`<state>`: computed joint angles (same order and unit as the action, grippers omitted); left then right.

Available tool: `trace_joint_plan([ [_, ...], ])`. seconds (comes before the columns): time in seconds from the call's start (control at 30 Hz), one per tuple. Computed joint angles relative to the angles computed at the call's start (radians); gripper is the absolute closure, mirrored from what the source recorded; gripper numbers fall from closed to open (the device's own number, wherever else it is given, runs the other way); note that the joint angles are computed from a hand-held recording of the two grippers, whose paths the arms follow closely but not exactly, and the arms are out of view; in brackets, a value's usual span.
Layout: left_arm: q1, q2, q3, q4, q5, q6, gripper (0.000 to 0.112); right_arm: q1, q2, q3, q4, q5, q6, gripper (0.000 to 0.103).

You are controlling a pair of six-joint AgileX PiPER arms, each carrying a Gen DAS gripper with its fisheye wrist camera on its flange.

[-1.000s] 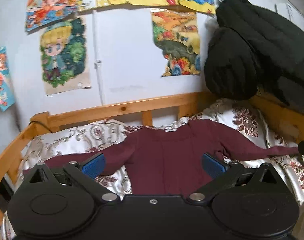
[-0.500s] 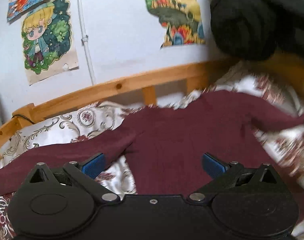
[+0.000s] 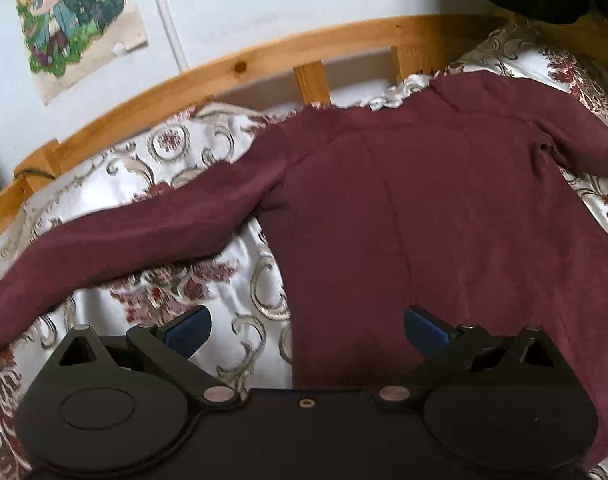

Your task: Fold small clothes

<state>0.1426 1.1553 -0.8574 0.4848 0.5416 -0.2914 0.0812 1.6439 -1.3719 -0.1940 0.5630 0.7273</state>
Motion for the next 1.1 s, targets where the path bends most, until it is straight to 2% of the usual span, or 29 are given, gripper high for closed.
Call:
trace_joint_plan([
  [0.07,0.009,0.002,-0.009,-0.048,0.019,0.032,0.01,-0.039,0.013,0.007,0.004,-0.009,0.05,0.0],
  [0.17,0.011,0.002,-0.011,-0.045,0.034,0.024,0.01,-0.097,0.028,0.048,0.012,-0.086,0.144,0.0],
  [0.2,0.014,0.004,-0.013,-0.05,0.036,0.03,0.01,-0.107,0.041,0.042,0.007,-0.089,0.157,0.001],
  [0.27,0.049,0.007,-0.033,-0.146,0.048,0.113,0.01,-0.107,0.076,0.013,-0.068,-0.09,0.213,0.002],
  [0.33,0.093,0.004,-0.051,-0.256,0.063,0.182,0.01,-0.092,0.103,-0.011,-0.177,-0.079,0.304,0.007],
  [0.4,0.139,-0.001,-0.065,-0.35,0.078,0.24,0.01,-0.1,0.126,-0.02,-0.199,-0.096,0.355,0.014],
  [0.47,0.17,-0.007,-0.066,-0.393,0.077,0.26,0.01,-0.12,0.124,0.024,-0.183,-0.187,0.39,0.027],
  [0.5,0.177,-0.006,-0.067,-0.392,0.079,0.253,0.01,-0.117,0.12,0.037,-0.213,-0.196,0.423,0.037],
  [0.53,0.183,-0.002,-0.07,-0.39,0.082,0.245,0.01,-0.108,0.123,0.04,-0.274,-0.198,0.473,0.044],
  [0.57,0.192,0.003,-0.074,-0.399,0.085,0.245,0.01,-0.101,0.124,0.043,-0.323,-0.198,0.509,0.06],
  [0.63,0.221,0.016,-0.084,-0.451,0.09,0.275,0.01,-0.083,0.125,0.046,-0.432,-0.19,0.596,0.068],
  [0.7,0.241,0.03,-0.095,-0.492,0.098,0.291,0.01,-0.073,0.11,0.067,-0.537,-0.21,0.694,0.083],
  [0.83,0.261,0.051,-0.125,-0.546,0.143,0.312,0.01,-0.021,0.068,0.103,-0.817,-0.183,1.003,0.089],
  [0.93,0.289,0.038,-0.137,-0.644,0.178,0.385,0.01,0.049,0.031,0.12,-1.015,-0.125,1.21,0.092],
  [1.1,0.282,0.004,-0.138,-0.623,0.187,0.367,0.01,0.172,-0.053,0.159,-1.247,-0.104,1.36,0.092],
])
